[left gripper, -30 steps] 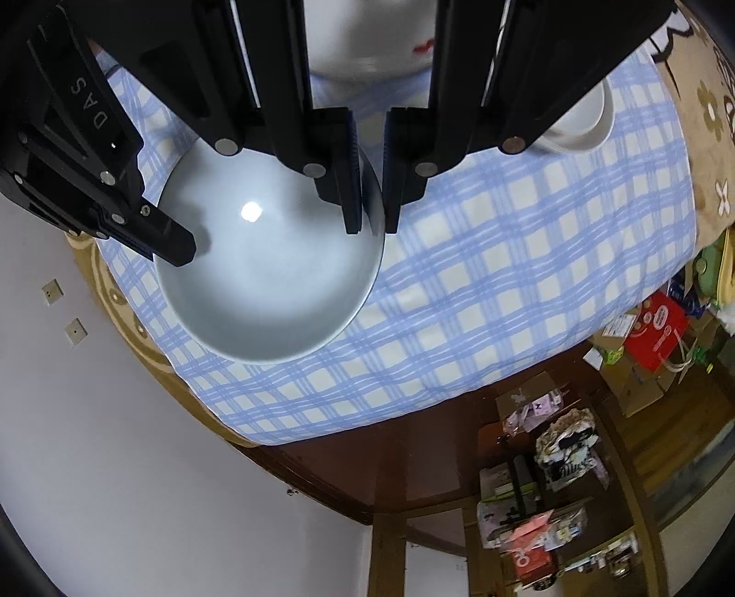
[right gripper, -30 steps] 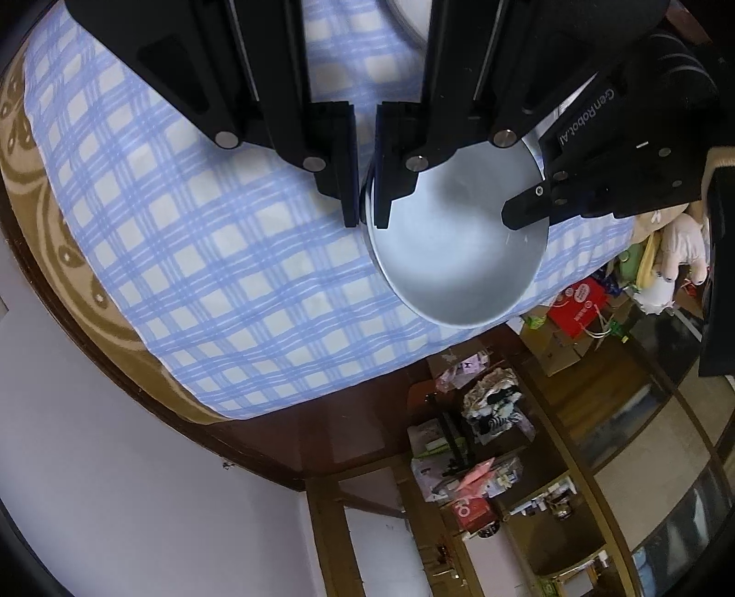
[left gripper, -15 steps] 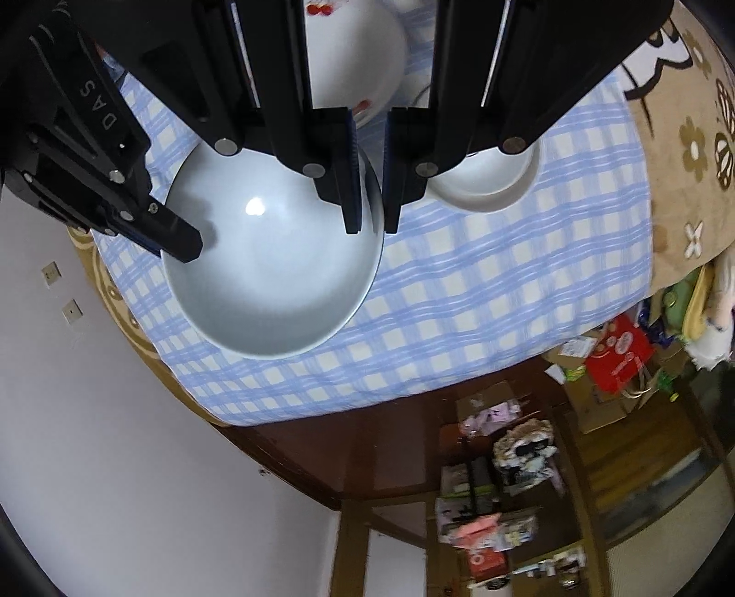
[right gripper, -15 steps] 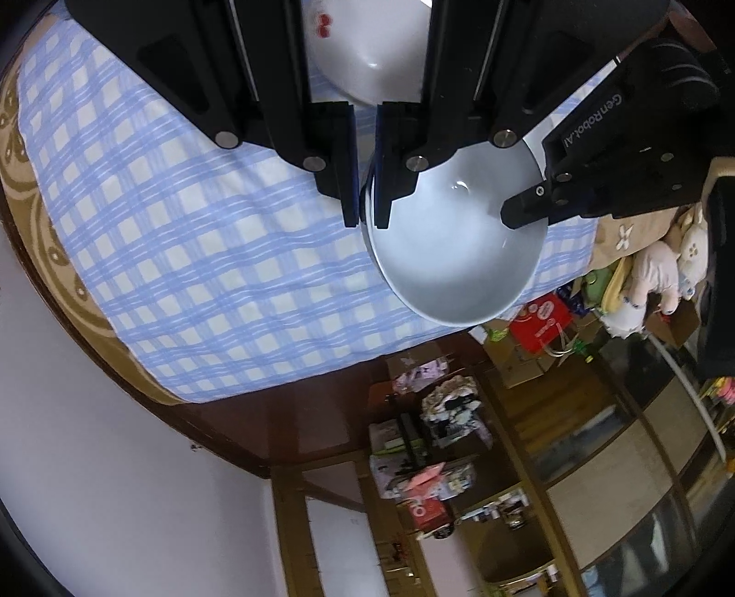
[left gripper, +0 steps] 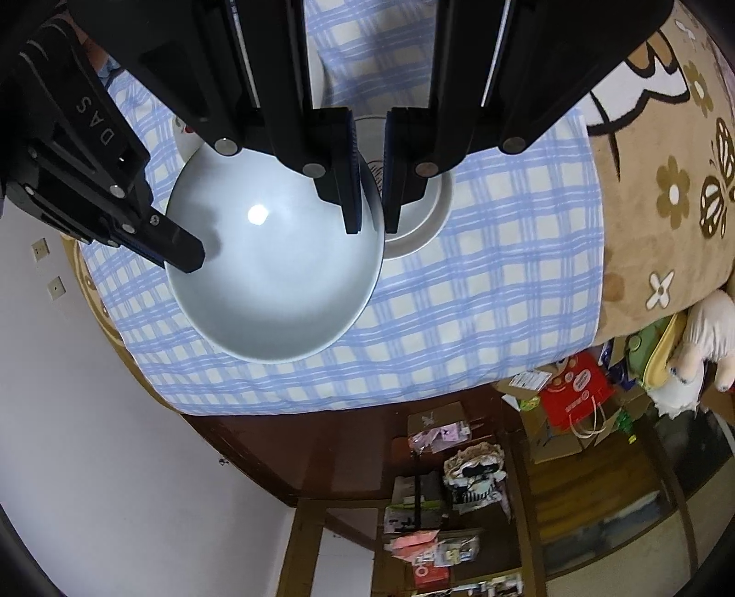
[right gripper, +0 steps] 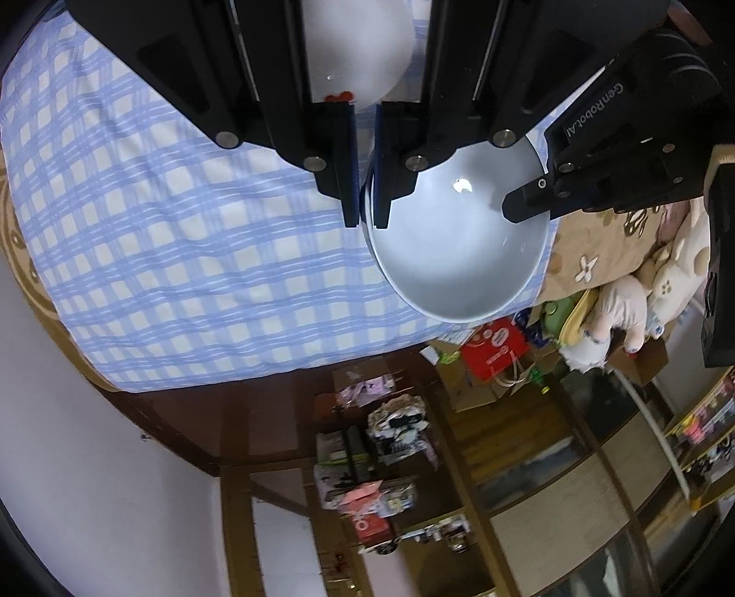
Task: Organize plates and bowls
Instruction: 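Carry the plain white bowl with both grippers over the nested bowls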
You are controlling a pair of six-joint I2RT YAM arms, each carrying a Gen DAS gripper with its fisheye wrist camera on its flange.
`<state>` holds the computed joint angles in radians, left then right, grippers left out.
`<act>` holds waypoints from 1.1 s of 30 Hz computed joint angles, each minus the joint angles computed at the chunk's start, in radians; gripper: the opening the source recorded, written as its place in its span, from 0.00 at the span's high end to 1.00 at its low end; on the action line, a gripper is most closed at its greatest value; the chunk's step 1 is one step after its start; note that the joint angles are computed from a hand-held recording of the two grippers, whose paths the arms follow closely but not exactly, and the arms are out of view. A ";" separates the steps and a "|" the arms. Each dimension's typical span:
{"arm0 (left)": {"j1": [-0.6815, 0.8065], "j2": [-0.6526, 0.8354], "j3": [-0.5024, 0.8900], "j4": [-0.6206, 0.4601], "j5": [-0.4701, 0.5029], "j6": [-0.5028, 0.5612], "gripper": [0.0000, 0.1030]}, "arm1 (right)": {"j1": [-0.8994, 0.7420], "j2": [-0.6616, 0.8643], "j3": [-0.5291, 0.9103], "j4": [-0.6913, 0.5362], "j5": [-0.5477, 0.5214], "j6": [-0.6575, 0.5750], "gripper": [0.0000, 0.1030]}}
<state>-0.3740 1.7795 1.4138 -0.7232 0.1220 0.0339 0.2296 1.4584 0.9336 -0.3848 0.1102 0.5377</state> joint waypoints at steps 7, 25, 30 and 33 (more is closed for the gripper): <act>0.058 -0.023 -0.048 0.014 0.013 0.034 0.91 | 0.070 0.055 0.042 -0.004 0.026 0.030 0.94; 0.098 0.028 -0.183 0.147 0.033 0.062 0.91 | 0.106 0.180 0.019 0.069 0.005 0.049 0.94; 0.085 0.048 -0.229 0.214 0.024 0.045 0.91 | 0.093 0.206 -0.012 0.116 -0.018 0.051 0.94; 0.074 0.081 -0.238 0.239 0.013 0.032 0.91 | 0.085 0.226 -0.028 0.145 -0.025 0.046 0.94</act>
<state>-0.3001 1.8602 1.1761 -0.4841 0.1347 0.0664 0.3148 1.6849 0.9055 -0.2403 0.0850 0.5836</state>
